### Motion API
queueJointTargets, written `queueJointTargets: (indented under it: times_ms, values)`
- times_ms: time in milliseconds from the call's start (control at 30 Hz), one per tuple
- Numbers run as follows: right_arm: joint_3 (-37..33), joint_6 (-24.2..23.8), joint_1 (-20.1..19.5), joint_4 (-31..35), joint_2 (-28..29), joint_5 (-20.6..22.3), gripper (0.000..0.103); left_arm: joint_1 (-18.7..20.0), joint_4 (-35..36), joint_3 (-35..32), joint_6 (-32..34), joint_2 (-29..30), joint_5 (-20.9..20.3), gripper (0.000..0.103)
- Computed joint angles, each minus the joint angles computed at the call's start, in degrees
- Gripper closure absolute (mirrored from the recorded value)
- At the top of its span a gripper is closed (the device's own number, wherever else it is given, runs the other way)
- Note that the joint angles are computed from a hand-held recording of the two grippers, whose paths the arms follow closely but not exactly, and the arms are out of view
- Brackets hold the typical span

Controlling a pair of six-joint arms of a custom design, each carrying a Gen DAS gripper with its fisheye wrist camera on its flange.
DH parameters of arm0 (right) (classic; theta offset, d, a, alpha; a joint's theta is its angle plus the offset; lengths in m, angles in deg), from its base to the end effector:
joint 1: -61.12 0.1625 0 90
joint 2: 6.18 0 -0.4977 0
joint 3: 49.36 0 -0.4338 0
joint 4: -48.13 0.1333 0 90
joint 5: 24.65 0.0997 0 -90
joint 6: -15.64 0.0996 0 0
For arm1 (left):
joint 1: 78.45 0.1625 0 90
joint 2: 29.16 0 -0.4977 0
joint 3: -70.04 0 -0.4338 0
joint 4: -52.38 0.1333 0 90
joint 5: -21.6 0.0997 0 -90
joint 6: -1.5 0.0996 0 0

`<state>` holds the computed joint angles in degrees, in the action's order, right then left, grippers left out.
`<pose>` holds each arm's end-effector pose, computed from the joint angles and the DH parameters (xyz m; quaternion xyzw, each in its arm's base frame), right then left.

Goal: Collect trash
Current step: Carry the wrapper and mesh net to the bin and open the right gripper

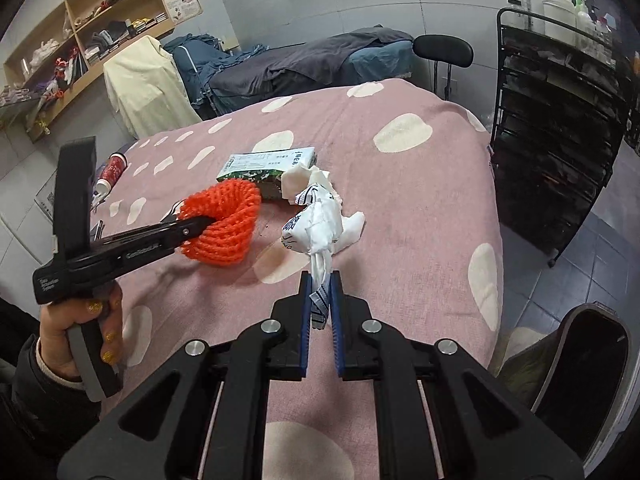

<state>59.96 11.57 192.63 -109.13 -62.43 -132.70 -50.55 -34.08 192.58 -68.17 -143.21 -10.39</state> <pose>0.5122 -0.4241 0.1622 0.3618 -0.9111 0.1655 0.1083 -0.1745 -0.3388 0.4806 -0.0067 0.8712 -0.4027 0.2807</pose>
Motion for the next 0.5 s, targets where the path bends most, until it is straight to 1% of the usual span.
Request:
queueJointTargets:
  times_ms: [67, 133, 200, 300, 400, 500]
  values:
    - [0.69, 0.30, -0.18, -0.67, -0.54, 0.19, 0.093, -3.13, 6.05, -0.44, -4.90, -0.79, 0.88, 0.091]
    - [1.52, 0.61, -0.36, -1.55, -1.23, 0.37, 0.093, -5.39, 7.66, -0.34, -6.81, -1.39, 0.74, 0.091]
    - [2.37, 1.15, -0.57, -2.53, -1.97, 0.43, 0.093, -7.13, 7.42, -0.05, -7.44, -1.58, 0.50, 0.091]
    - [3.46, 1.62, -0.82, -3.22, -3.14, 0.43, 0.093, -9.03, 4.71, 0.58, -6.15, -1.02, 0.46, 0.091]
    - [5.02, 2.54, -1.34, -4.53, -4.55, -0.07, 0.093, -9.90, -0.56, 1.62, -2.74, -0.11, -0.26, 0.091]
    - [6.70, 3.82, -1.96, -6.26, -6.21, -0.92, 0.093, -9.95, -6.89, 2.77, 1.78, 1.54, -1.26, 0.090]
